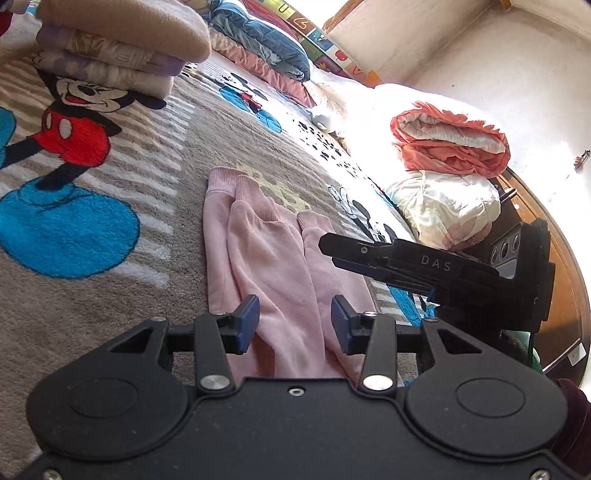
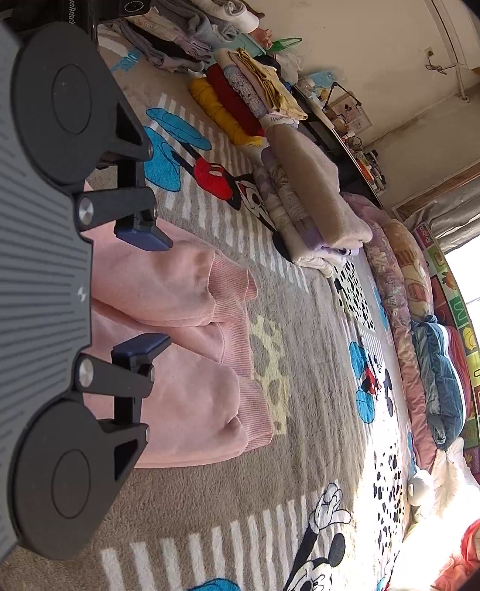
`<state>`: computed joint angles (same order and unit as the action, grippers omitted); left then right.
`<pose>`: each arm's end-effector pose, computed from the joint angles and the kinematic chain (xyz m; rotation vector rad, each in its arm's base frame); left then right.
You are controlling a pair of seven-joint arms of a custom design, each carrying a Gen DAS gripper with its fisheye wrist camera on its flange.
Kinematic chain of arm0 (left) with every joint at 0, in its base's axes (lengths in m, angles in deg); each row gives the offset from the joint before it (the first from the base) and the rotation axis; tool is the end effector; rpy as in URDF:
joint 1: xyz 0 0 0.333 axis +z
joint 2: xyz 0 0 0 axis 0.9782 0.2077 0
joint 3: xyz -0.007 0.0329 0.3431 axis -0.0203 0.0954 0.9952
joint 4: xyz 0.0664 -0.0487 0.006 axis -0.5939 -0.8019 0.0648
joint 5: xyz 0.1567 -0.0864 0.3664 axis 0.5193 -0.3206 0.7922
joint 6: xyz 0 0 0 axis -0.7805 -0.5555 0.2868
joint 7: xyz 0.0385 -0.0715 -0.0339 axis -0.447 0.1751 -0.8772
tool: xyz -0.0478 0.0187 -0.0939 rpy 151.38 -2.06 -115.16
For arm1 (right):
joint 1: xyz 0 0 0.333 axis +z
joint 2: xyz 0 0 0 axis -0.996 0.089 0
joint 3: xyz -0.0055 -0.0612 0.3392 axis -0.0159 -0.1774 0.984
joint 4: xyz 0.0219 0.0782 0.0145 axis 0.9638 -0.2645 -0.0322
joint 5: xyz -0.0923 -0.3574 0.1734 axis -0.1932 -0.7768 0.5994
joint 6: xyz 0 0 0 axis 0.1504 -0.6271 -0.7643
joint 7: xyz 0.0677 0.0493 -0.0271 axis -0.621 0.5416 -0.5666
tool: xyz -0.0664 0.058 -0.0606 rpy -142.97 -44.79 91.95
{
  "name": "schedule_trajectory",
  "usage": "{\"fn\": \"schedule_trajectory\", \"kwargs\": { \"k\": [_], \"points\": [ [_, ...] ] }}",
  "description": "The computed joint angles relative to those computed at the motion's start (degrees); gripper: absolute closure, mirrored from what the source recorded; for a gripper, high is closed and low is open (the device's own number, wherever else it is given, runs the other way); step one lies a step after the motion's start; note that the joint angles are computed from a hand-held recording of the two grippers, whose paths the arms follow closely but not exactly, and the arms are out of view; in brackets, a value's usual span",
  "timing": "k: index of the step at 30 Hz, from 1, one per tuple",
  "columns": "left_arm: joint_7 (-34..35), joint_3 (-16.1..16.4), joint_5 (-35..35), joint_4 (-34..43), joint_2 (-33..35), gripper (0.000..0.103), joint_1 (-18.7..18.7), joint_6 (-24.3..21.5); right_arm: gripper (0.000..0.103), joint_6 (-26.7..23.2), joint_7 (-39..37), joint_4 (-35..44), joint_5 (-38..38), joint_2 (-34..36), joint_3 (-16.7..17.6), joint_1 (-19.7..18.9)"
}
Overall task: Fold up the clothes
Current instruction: 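Grasp the cuffs with the right gripper and fold them toward the collar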
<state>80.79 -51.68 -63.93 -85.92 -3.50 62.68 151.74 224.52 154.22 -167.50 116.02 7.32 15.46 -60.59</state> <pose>0.5015 -0.1856 0.5106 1.9263 -1.8984 1.5960 0.5274 0.2346 0.5290 -1.5893 1.5195 -0.2389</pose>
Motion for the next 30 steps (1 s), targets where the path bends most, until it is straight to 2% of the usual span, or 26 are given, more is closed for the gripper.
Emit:
{"fn": "schedule_trajectory", "kwargs": {
  "k": [4, 9, 13, 14, 15, 16, 18, 19, 24, 30],
  "points": [
    [0.23, -0.36, -0.44, 3.47, 3.8, 0.064, 0.35, 2.72, 0.05, -3.41, -0.47, 7.27, -2.28, 5.76, 0.16, -2.44],
    [-2.07, -0.37, 3.03, 6.13, 6.68, 0.064, 2.15, 1.88, 0.046, -8.61, 1.17, 15.86, -7.05, 12.97, 1.95, -6.25],
    [-1.44, -0.37, 2.46, 5.59, 6.26, 0.064, 3.0, -0.5, 0.046, -12.05, -0.63, 19.37, -2.48, 16.01, 5.22, -10.19],
    [-1.74, -0.44, 2.63, 5.48, 6.25, 0.064, 3.09, -0.67, 0.05, -12.78, -1.39, 19.87, -1.08, 16.46, 5.8, -10.9],
    [-2.02, -0.48, 2.81, 5.36, 6.21, 0.064, 3.17, -0.84, 0.065, -12.21, -3.54, 19.7, 1.21, 16.38, 6.72, -11.63],
    [-2.16, -0.49, 2.87, 5.23, 6.08, 0.064, 3.24, -0.98, 0.073, -12.05, -6.62, 19.56, 4.8, 16.17, 7.9, -12.65],
    [-1.08, -0.32, 1.3, 4.9, 5.54, 0.064, 3.36, -1.69, 0.089, -11.15, -10.83, 19.01, 9.71, 15.51, 8.74, -13.13],
    [-0.37, -0.21, 0.34, 4.69, 5.22, 0.064, 3.42, -2.13, 0.093, -10.9, -13.32, 18.86, 11.88, 15.18, 8.98, -13.18],
    [-0.76, 0.08, 0.95, 3.23, 4.07, 0.064, 3.61, -2.51, 0.093, -9.59, -20.38, 19.38, 17.13, 14.07, 8.23, -11.6],
    [1.39, 0.51, 1.57, 2.25, 3.03, 0.064, 3.64, -4.95, 0.094, -8.47, -24.27, 20.21, 17.29, 13.37, 7.06, -9.56]
  ]
}}
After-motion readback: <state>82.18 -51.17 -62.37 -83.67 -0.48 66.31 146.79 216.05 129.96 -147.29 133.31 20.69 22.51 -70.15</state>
